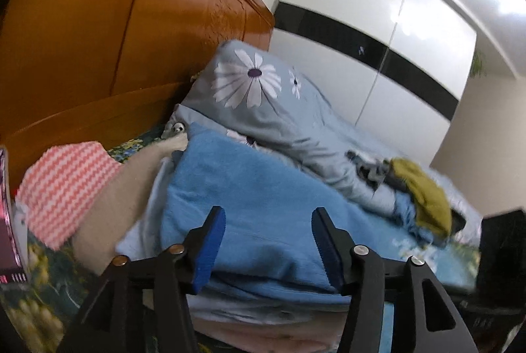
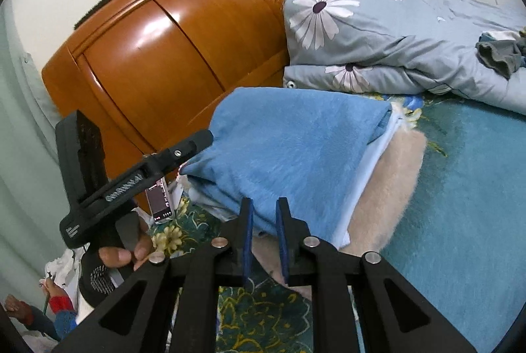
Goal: Fold clothes
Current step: 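Open both grippers and pull them back from the stack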
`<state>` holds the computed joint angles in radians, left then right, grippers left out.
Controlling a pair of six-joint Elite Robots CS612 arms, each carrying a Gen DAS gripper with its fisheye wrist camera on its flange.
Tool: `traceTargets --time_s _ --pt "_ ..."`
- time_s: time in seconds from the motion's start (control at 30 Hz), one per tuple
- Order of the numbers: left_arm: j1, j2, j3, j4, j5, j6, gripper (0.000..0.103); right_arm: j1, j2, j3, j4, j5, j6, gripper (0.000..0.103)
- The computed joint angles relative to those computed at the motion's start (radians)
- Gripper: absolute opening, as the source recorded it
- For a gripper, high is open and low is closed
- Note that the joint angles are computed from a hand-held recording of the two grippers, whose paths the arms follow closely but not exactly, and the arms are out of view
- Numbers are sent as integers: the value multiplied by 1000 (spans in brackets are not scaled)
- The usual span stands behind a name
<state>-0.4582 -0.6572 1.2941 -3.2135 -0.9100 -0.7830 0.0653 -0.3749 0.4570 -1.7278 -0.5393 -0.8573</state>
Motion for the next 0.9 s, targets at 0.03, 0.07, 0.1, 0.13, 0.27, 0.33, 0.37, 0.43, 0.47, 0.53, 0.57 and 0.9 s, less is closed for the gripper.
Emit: traceTargets --time_s 0.03,0.07,0.1,0.13,0.27,0.33,0.37,0.43,0.47,0.53,0.57,0.9 --pt "-7 0 3 -10 19 -9 63 -3 -14 32 -25 9 2 31" --pt "-13 0 7 -13 37 -19 64 -6 -27 64 -55 14 3 34" --pt "-20 -1 12 -9 54 -31 65 -9 -40 96 -86 18 2 35" --pt "-26 -2 16 1 73 -43 66 -11 -52 127 -128 16 10 37" --pt "-50 -9 27 126 150 -110 69 -18 -88 245 -353 -5 90 48" --pt "-59 -7 24 194 171 -131 70 -20 -87 262 -408 -21 135 52" --pt "-62 -4 20 227 179 -139 71 -20 -88 269 -425 -34 153 54" --pt "-67 0 12 289 189 -162 79 -20 -84 275 -465 -69 189 54" --pt "-69 3 11 313 193 -173 83 -19 -83 282 -489 -85 205 55" --pt "-73 8 12 330 196 -189 84 -19 -83 294 -533 -107 234 71" --pt "-75 10 12 340 198 -195 86 -20 -82 298 -551 -111 250 75" --pt "-91 26 1 463 256 -261 103 -21 -86 370 -765 -172 329 95"
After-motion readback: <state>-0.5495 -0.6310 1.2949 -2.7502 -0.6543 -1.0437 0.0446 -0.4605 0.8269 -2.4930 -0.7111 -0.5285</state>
